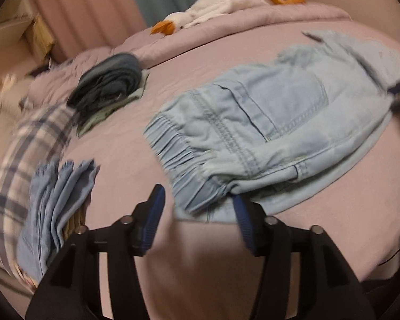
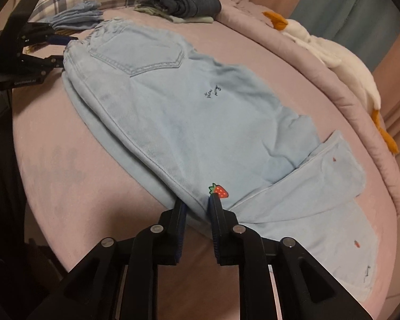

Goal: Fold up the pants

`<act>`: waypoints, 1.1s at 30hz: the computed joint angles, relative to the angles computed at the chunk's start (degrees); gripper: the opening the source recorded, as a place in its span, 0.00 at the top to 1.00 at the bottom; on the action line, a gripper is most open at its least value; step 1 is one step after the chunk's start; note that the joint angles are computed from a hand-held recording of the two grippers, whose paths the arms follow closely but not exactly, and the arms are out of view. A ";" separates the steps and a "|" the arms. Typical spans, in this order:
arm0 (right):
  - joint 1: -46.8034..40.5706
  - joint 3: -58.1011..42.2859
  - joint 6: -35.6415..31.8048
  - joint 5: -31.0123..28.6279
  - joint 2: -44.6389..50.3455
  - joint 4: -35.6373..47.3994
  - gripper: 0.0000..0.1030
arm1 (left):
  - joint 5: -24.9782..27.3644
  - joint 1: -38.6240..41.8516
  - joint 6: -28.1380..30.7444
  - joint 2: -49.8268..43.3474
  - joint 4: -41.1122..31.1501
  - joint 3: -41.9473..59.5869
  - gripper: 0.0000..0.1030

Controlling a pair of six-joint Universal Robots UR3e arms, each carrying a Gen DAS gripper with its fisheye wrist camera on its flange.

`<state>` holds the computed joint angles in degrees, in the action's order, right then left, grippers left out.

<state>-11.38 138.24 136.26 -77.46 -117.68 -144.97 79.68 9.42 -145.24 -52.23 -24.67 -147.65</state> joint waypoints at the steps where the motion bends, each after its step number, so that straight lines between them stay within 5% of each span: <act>1: -1.72 -1.24 -0.45 1.60 -1.79 4.44 0.73 | -2.71 2.58 0.34 4.31 -5.56 0.50 0.46; 4: -11.97 -3.83 -5.20 12.54 -11.43 21.87 0.70 | -14.11 12.37 2.42 17.60 -24.48 3.47 0.43; 7: -21.73 -5.82 -8.33 24.01 -16.27 34.99 0.63 | -15.93 8.24 -4.36 12.58 -21.30 5.88 0.39; 9: -19.41 -4.70 -1.40 23.29 -12.19 26.94 0.61 | -12.79 -0.55 -12.17 1.98 -11.35 7.80 0.39; 12: -9.60 -3.62 9.67 14.35 -0.70 9.43 0.61 | -7.24 -12.27 -19.89 -11.72 0.34 10.94 0.39; 15: -5.23 -1.97 11.91 10.13 6.05 3.48 0.61 | 0.29 -21.23 -23.68 -24.98 2.07 16.80 0.38; 18: -10.07 -2.65 8.29 15.25 1.86 11.82 0.61 | 4.50 -24.82 -24.18 -30.31 5.09 17.76 0.34; 22: -25.67 -7.47 -0.45 27.96 -3.98 32.10 0.61 | 2.06 -23.66 -25.01 -29.69 -0.07 20.84 0.33; 24: -29.67 -10.17 2.38 29.47 -0.72 30.60 0.60 | 1.16 -23.73 -27.07 -30.26 -1.07 22.89 0.33; 28: -25.69 -20.67 20.87 19.52 17.65 11.45 0.59 | -3.14 -24.81 -29.98 -32.36 -1.01 27.56 0.33; 33: -20.01 -40.11 31.91 16.77 37.22 11.23 0.56 | -1.39 -30.86 -31.94 -43.18 -2.20 37.67 0.33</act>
